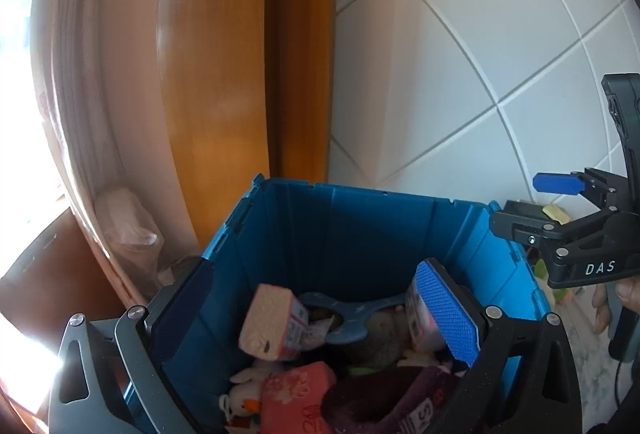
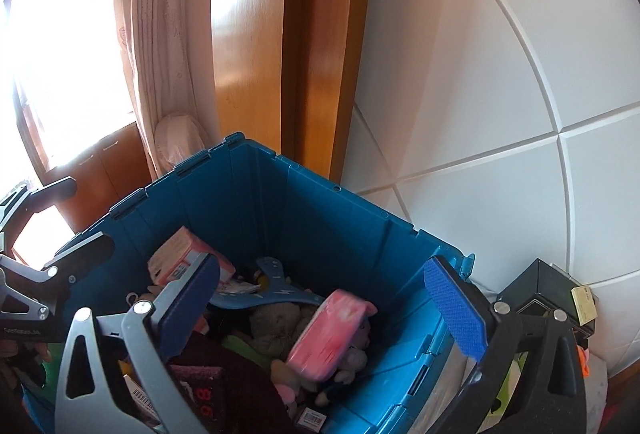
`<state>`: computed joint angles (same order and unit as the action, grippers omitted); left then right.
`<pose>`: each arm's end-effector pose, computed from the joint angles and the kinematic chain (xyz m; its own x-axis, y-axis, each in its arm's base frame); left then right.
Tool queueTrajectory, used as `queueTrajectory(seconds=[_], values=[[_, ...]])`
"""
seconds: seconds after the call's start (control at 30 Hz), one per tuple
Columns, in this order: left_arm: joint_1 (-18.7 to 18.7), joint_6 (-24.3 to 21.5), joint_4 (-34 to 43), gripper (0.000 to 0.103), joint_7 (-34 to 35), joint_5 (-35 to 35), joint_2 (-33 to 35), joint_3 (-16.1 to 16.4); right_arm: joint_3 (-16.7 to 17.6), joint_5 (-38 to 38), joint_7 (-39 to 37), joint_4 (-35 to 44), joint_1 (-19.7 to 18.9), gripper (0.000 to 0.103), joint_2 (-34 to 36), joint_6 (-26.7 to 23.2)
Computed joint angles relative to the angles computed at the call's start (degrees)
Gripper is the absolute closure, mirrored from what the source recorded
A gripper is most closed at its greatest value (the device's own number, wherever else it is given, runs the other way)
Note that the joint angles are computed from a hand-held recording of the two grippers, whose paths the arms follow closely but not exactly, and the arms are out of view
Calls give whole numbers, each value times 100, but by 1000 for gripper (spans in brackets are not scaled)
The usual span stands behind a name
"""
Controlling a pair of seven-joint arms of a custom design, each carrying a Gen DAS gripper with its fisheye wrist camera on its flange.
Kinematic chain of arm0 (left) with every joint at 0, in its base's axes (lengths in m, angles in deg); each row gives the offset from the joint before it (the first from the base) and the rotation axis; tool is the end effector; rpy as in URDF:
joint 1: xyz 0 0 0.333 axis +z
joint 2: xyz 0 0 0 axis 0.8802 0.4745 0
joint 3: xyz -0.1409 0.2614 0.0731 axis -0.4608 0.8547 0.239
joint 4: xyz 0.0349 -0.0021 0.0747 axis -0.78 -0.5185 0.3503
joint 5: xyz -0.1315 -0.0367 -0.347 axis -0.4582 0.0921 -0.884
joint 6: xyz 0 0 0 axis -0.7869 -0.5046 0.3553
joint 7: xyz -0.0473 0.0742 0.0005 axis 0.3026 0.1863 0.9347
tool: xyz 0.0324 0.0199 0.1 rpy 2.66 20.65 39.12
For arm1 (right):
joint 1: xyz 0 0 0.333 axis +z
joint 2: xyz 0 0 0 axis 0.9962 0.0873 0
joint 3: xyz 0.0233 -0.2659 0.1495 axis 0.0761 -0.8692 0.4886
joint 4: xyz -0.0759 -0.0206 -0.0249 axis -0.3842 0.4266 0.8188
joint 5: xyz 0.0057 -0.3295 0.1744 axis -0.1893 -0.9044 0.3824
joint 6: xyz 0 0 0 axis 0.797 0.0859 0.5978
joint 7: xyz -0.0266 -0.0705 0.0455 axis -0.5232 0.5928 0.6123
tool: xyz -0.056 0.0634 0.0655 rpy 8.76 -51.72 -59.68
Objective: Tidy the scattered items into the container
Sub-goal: 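Open both tools to drop the tissue packs into the crate, then move both tools back over the bed toward the paper roll and medicine box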
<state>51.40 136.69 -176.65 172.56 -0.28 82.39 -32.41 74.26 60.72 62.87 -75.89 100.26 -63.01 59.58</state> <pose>0.5823 -0.2215 0.6822 -0.3550 -0.9344 0.0305 -0.5045 0.1640 -0.8477 0.5392 0.1928 0.7165 0.1664 -0.9816 0.0933 -0.6268 -0.1784 -0.7585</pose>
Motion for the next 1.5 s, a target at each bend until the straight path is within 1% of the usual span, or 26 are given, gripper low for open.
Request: queueTrajectory(seconds=[0.07,0.13,0.23,0.33,0.43,0.53,0.67,0.73,0.8,0.93,1.07,1.17,1.23,1.33,1.4,1.5], values=[[-14,30,-66,0,1,-8,-63,-13,-3,-19,8,-168,-8,0,-149,44],[-14,-63,-58,0,113,-171,-131,-54,18,-49,31,-324,-19,0,-300,97],[-43,12,-244,0,94,-190,-292,-56,49,-54,76,-644,-65,0,-608,194],[-42,79,-370,0,248,-393,-384,-65,76,-12,95,-1086,-138,0,-1002,353],[-129,73,-599,0,253,-443,-617,-123,102,54,170,-1591,-245,0,-1465,473],[-250,-26,-761,0,150,-340,-828,-191,67,222,228,-2220,-371,0,-2028,622],[-450,-192,-866,0,-14,-56,-1053,-332,-59,479,211,-3168,-583,0,-2979,732],[-581,-303,-845,0,-87,67,-1110,-433,-165,590,117,-3638,-710,0,-3520,664],[-716,-399,-790,0,-318,261,-1134,-561,-279,652,-19,-4088,-883,0,-4107,505],[-1065,-653,-500,0,-926,625,-976,-841,-650,751,-474,-4753,-1272,0,-5218,8],[-1539,-942,-31,0,-1852,1435,-533,-1089,-1122,763,-1125,-5104,-1755,0,-6081,-529],[-2037,-1243,430,0,-2584,2136,-59,-1129,-1548,764,-1678,-5252,-2137,0,-6492,-816],[-2436,-1501,821,0,-3003,2624,350,-1064,-1834,785,-2032,-5333,-2369,0,-6651,-953],[-3031,-1761,1451,0,-3412,3177,1048,-837,-2260,744,-2617,-5511,-2717,0,-6804,-997],[-3355,-1849,1895,0,-3558,3332,1549,-654,-2543,666,-3029,-5640,-2943,0,-6779,-910],[-3737,-1938,2567,0,-3627,3394,2283,-359,-2933,546,-3544,-5734,-3244,0,-6384,-662]])
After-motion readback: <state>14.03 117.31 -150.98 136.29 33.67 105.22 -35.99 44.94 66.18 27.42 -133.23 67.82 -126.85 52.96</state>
